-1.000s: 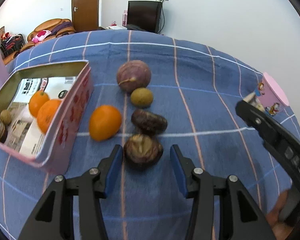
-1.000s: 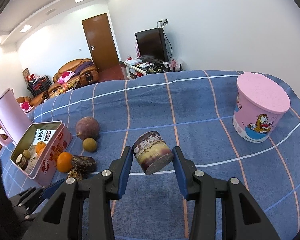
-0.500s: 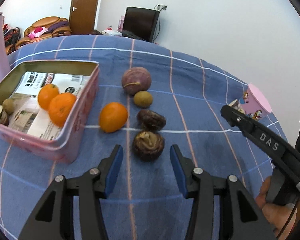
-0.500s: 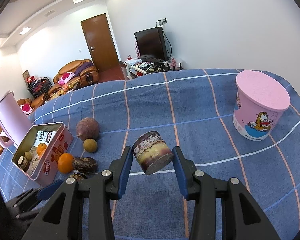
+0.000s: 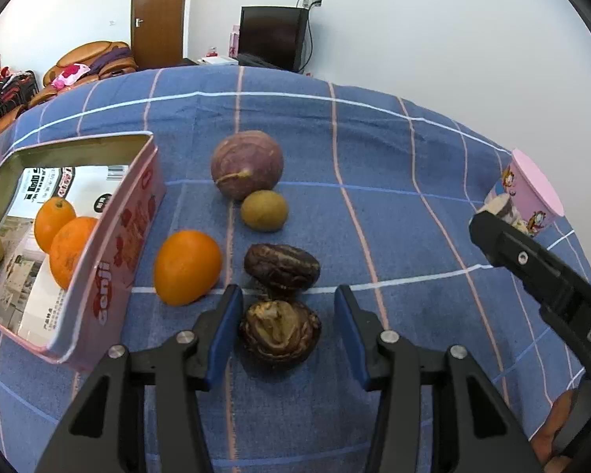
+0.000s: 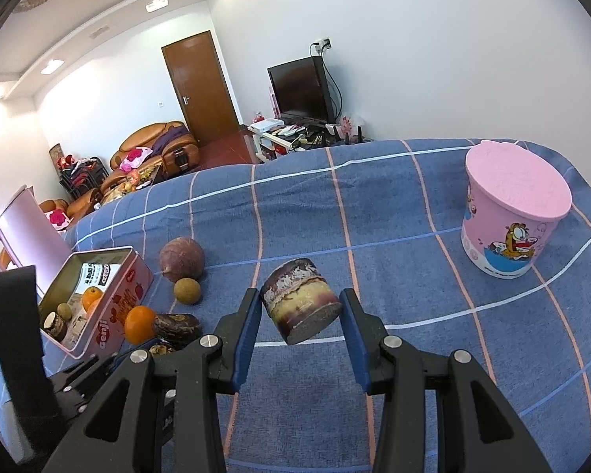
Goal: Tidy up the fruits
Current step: 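Grasp the dark brown fruit with the left tool while the right tool holds the jar, then carry the dark fruit with the left tool while the right tool carries the jar over the tin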
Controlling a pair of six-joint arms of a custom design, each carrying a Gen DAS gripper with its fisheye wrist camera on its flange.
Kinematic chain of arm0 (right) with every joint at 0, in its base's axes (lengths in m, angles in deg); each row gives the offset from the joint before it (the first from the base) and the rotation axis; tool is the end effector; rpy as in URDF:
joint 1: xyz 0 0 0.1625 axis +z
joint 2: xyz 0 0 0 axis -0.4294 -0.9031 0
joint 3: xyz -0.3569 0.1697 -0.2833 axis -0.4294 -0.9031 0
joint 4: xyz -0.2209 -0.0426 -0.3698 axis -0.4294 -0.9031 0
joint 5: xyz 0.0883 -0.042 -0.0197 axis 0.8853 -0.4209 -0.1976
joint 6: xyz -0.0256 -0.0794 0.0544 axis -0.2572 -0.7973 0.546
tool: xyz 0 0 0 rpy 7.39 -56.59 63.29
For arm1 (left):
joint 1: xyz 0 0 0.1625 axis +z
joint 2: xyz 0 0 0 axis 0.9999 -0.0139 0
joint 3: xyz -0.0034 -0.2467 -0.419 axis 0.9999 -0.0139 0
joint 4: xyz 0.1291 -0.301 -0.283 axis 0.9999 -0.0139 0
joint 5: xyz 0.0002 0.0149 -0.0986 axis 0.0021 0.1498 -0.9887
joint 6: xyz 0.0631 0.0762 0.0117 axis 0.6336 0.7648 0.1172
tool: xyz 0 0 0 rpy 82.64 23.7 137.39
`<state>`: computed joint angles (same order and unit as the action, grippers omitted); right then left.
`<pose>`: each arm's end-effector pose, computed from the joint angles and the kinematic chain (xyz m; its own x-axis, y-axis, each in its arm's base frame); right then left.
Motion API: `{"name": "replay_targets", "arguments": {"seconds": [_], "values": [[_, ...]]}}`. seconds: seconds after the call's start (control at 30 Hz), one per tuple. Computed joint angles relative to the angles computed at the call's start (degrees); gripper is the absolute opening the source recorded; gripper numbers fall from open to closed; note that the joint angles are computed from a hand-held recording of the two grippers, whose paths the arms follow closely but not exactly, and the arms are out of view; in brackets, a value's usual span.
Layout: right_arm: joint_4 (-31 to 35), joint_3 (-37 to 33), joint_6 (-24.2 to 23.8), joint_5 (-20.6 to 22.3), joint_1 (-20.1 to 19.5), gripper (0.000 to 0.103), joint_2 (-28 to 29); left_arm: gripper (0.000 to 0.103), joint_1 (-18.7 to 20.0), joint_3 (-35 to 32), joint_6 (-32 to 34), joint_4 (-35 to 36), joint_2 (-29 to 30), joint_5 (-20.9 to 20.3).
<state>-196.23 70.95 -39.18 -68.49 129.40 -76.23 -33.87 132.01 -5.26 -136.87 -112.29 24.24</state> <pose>0.2826 -0.6719 0.0998 -0.7395 -0.5183 0.4296 -0.6685 0.6405 -0.3779 -0.1527 -0.6109 0.1708 -0.7482 -0.4191 -0.5144 0.1398 0.6583 -0.7396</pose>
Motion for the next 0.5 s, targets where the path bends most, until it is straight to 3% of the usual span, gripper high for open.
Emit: {"name": "replay_targets", "arguments": {"seconds": [0.03,0.33,0.5], "values": [[0.1,0.0,0.1,0.0,0.0,0.043,0.0,0.040,0.0,0.5,0.4,-0.5,-0.4,-0.4],[-0.4,0.3,0.4,0.7,-0.2,0.043,-0.4,0.039,-0.5,3.8,7.2,-7.7,-1.5,-5.5],[-4.6,1.0,-1.0,0.2,0.0,0.043,0.0,0.039,-2.9,3.9,14.2,-14.1,1.1,-0.9]]}}
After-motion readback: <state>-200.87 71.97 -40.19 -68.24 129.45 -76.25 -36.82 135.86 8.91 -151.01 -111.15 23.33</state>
